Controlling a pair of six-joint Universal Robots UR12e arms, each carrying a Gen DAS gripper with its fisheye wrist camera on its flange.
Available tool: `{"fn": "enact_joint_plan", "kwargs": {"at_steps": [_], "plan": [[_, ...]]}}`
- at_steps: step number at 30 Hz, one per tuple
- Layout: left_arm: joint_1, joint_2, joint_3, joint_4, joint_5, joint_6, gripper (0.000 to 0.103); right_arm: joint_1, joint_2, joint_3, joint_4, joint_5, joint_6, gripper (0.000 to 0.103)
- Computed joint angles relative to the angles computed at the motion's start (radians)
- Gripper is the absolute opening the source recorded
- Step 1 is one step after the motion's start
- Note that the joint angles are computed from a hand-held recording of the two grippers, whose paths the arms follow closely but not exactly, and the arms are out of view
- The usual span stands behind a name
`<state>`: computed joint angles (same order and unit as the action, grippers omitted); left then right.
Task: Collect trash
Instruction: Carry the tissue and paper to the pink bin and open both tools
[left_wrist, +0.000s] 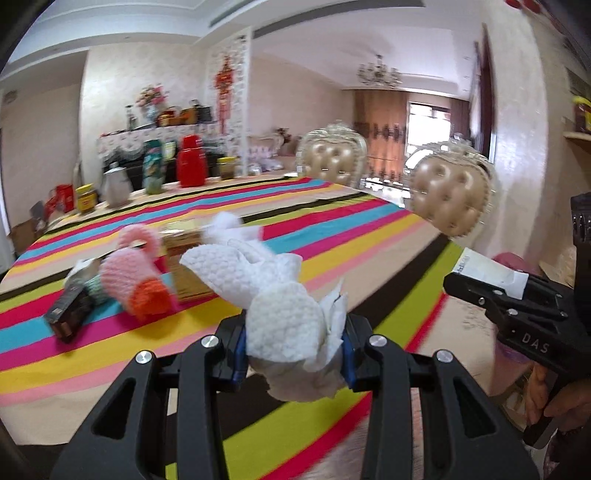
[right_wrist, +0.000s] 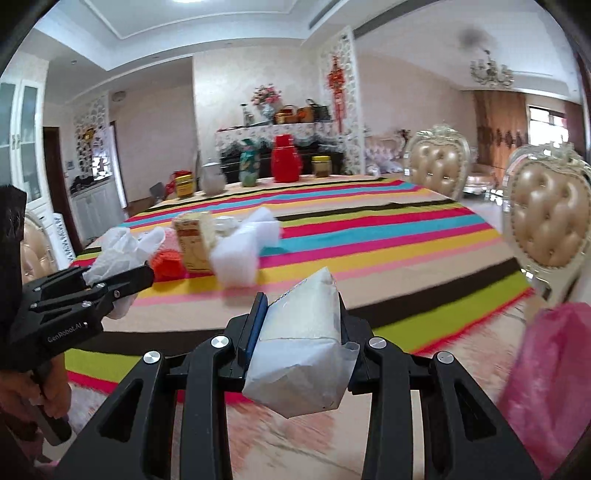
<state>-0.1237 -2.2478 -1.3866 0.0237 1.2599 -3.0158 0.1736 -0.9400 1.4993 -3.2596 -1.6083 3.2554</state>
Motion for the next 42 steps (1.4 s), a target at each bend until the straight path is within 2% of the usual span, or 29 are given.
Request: {"fn": "enact_joint_plan", "kwargs": {"at_steps": [4, 17, 22, 26, 29, 35, 38, 40, 41, 42], "plan": [[-0.024, -0.011, 0.026, -0.035, -0.058, 0.036, 0.038, -0.017, -0.025, 0.05, -0.012, -0.061, 0.017, 0.035], [-0.123, -0.067, 0.136, -0.179, -0.256, 0.227, 0.038, -0.082, -0.11, 0.217, -0.068, -0.266, 0.108, 0.035], [-0.154, -0.094, 0.19, -0.244, -0.328, 0.243, 0.038, -0.11, -0.135, 0.274, -0.104, -0.338, 0.135, 0.035], [-0.187, -0.123, 0.245, -0.31, -0.394, 0.289, 0.038, -0.136, -0.15, 0.312, -0.124, -0.357, 0.166, 0.035], [-0.212, -0.15, 0.297, -0.382, -0.416, 0.33, 0.038, -0.164, -0.158, 0.334, -0.139, -0.338, 0.208, 0.035], [-0.245, -0.218, 0.416, -0.505, -0.417, 0.332, 0.04, -0.211, -0.157, 0.345, -0.141, -0.295, 0.251, 0.035], [-0.25, -0.246, 0.466, -0.567, -0.435, 0.349, 0.044, -0.227, -0.151, 0.34, -0.139, -0.267, 0.258, 0.037], [-0.253, -0.26, 0.494, -0.614, -0.445, 0.356, 0.056, -0.233, -0.145, 0.333, -0.141, -0.253, 0.263, 0.038], [-0.256, -0.265, 0.497, -0.597, -0.421, 0.333, 0.068, -0.239, -0.142, 0.33, -0.137, -0.237, 0.274, 0.039], [-0.254, -0.265, 0.493, -0.576, -0.409, 0.311, 0.076, -0.243, -0.142, 0.33, -0.134, -0.227, 0.285, 0.047]]}}
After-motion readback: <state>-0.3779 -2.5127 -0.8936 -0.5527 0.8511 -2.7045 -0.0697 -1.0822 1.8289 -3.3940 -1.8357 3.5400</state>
